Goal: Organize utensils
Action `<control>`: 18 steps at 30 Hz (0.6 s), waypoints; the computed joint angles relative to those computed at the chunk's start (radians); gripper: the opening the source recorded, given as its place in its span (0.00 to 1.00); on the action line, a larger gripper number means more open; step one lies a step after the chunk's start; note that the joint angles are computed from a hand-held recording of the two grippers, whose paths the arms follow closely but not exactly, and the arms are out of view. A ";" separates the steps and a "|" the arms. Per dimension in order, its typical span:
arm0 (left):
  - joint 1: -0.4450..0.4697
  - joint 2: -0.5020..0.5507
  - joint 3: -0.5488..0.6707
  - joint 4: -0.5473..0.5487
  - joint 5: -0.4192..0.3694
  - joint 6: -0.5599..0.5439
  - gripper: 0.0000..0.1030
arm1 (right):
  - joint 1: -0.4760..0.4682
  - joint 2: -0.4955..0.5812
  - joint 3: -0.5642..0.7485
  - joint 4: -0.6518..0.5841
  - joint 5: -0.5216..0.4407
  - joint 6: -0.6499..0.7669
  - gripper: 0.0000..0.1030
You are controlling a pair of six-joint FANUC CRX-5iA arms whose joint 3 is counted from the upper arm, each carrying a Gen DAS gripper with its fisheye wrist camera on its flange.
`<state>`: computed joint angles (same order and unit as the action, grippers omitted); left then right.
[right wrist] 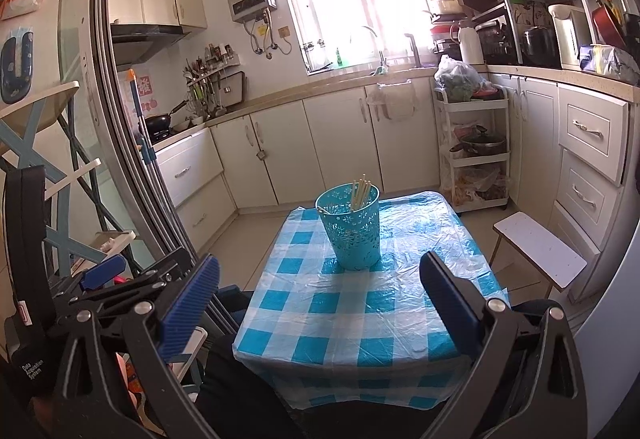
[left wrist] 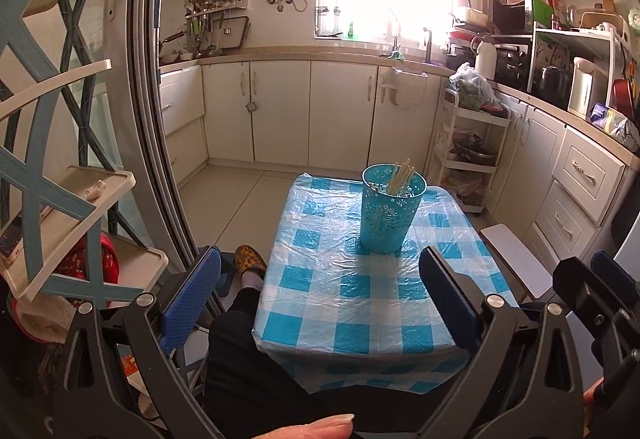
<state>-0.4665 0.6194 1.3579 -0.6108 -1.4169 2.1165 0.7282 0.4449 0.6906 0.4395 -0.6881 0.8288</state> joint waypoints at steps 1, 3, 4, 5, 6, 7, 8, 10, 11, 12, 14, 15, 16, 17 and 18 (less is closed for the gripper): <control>0.000 0.001 0.002 -0.001 -0.001 -0.001 0.93 | 0.000 0.001 0.001 0.001 0.000 -0.001 0.93; 0.000 0.000 0.000 -0.001 0.001 0.000 0.93 | 0.001 0.001 0.002 0.000 -0.002 0.000 0.93; -0.001 0.001 0.003 -0.002 -0.001 0.000 0.93 | 0.001 0.003 0.003 0.000 -0.002 -0.001 0.93; -0.003 0.002 0.005 -0.003 -0.002 0.000 0.93 | 0.001 0.003 0.004 0.000 -0.002 -0.001 0.93; -0.002 0.003 0.006 -0.003 -0.003 -0.001 0.93 | 0.001 0.003 0.005 -0.001 -0.004 0.001 0.93; -0.002 0.002 0.006 -0.002 -0.003 -0.001 0.93 | 0.001 0.003 0.005 -0.003 -0.005 0.003 0.93; -0.002 0.002 0.006 -0.002 -0.003 -0.001 0.93 | 0.002 0.005 0.007 -0.001 -0.005 0.002 0.93; -0.003 0.003 0.007 -0.004 -0.004 0.000 0.93 | 0.000 0.002 0.005 -0.004 -0.004 0.006 0.93; -0.003 0.003 0.007 -0.004 -0.004 0.000 0.93 | 0.001 0.003 0.005 -0.003 -0.004 0.004 0.93; -0.003 0.002 0.006 -0.004 -0.003 0.000 0.93 | 0.001 0.003 0.006 -0.003 -0.004 0.004 0.93; -0.002 0.001 0.004 -0.003 -0.002 0.000 0.93 | 0.000 0.003 0.006 -0.004 -0.005 0.006 0.93; -0.002 0.001 0.003 -0.002 -0.002 0.001 0.93 | 0.000 0.002 0.005 -0.006 -0.005 0.007 0.93; -0.002 0.001 0.003 -0.002 -0.002 0.001 0.93 | 0.000 0.002 0.005 -0.006 -0.005 0.008 0.93; -0.002 0.000 0.002 -0.002 -0.002 0.000 0.93 | 0.001 0.002 0.005 -0.005 -0.005 0.007 0.93; -0.002 0.000 0.002 -0.002 -0.002 0.000 0.93 | 0.000 0.001 0.005 -0.005 -0.005 0.007 0.93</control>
<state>-0.4684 0.6196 1.3603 -0.6131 -1.4185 2.1164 0.7287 0.4463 0.6951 0.4347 -0.6929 0.8360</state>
